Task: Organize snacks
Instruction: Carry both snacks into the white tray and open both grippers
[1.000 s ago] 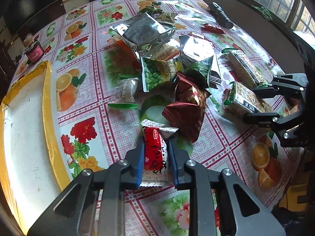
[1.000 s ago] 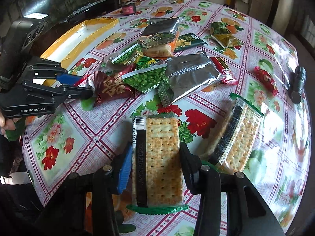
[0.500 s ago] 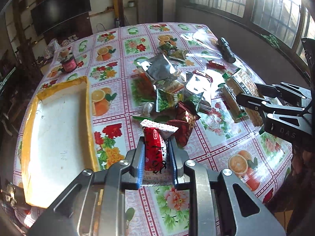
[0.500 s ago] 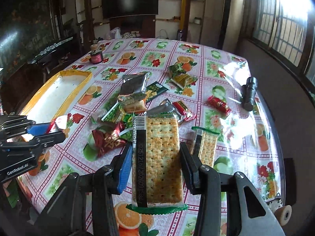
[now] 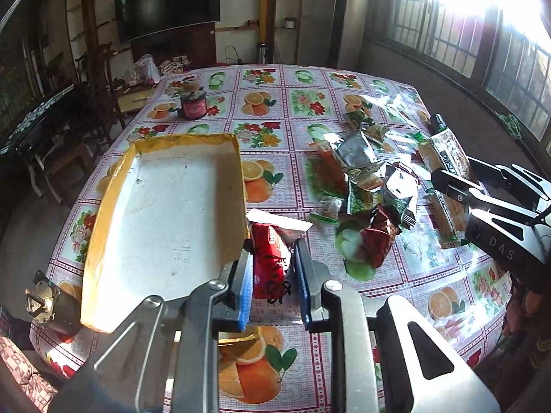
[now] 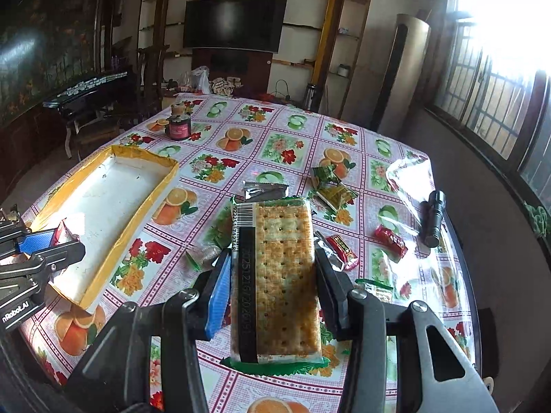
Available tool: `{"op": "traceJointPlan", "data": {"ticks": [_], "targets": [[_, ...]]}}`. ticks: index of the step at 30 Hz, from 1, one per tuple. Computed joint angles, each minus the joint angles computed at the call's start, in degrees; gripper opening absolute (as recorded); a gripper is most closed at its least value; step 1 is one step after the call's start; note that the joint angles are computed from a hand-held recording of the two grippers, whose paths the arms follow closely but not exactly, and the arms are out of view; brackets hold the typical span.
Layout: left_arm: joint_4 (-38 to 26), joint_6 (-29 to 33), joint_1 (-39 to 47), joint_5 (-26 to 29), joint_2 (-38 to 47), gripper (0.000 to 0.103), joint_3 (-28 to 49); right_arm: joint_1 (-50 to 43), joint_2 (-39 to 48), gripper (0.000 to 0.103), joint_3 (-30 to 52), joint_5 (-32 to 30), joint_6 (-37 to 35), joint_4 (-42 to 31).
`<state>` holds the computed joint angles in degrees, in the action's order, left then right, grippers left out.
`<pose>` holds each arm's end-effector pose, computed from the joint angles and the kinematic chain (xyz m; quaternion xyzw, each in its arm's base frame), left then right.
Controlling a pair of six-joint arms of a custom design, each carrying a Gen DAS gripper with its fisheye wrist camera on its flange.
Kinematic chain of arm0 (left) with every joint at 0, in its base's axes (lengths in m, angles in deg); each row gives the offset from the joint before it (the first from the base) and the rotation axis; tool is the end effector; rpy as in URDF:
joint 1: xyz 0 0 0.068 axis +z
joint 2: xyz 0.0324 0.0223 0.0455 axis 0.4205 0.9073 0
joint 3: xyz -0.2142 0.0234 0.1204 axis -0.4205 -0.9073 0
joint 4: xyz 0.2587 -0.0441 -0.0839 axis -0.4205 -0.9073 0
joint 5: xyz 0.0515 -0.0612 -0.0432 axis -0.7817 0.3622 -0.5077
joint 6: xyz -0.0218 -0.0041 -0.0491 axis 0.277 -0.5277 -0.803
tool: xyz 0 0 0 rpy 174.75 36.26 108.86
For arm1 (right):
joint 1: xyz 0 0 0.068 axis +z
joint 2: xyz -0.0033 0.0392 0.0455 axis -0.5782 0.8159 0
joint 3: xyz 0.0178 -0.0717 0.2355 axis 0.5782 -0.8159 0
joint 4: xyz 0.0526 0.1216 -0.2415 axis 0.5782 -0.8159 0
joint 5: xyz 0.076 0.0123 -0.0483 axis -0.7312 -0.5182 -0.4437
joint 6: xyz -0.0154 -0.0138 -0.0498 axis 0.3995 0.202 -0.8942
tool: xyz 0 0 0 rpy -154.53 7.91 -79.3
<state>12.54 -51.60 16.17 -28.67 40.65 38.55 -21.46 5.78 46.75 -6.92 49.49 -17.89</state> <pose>0.2628 -0.0356 0.1622 -0.0569 0.9334 -0.0058 0.3543 0.3334 0.0843 0.1712 -0.2373 0.8766 0.0207 0.4181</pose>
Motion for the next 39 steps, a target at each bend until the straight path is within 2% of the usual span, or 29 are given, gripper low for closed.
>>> {"op": "traceJointPlan", "data": {"ticks": [18, 20, 21, 24, 25, 34, 39], "targets": [[3.4, 3.1, 15.8, 5.7, 1.0, 0.024, -3.4, 9.5, 5.8, 0.046, 4.1, 4.2, 0.6, -0.3], [3.8, 3.6, 17.2, 6.0, 1.4, 0.024, -3.5, 10.0, 6.8, 0.046, 5.3, 1.9, 1.2, -1.2], [4.0, 3.9, 18.1, 6.3, 1.7, 0.024, -3.4, 9.7, 7.8, 0.046, 6.6, -1.8, 1.8, -2.5], [4.5, 4.9, 20.5, 7.0, 4.3, 0.024, -2.4, 8.3, 12.1, 0.045, 11.3, -18.3, 3.7, -6.9], [4.7, 5.2, 21.3, 7.3, 5.4, 0.024, -2.0, 8.9, 13.7, 0.045, 12.8, -20.9, 4.3, -7.6], [5.5, 7.5, 25.1, 8.7, 13.6, 0.024, 1.1, 15.2, 30.4, 0.045, 30.0, -24.4, 9.3, -13.7], [5.8, 8.2, 26.6, 9.3, 16.4, 0.024, 1.9, 17.8, 37.3, 0.045, 36.9, -22.7, 9.0, -16.9]]}}
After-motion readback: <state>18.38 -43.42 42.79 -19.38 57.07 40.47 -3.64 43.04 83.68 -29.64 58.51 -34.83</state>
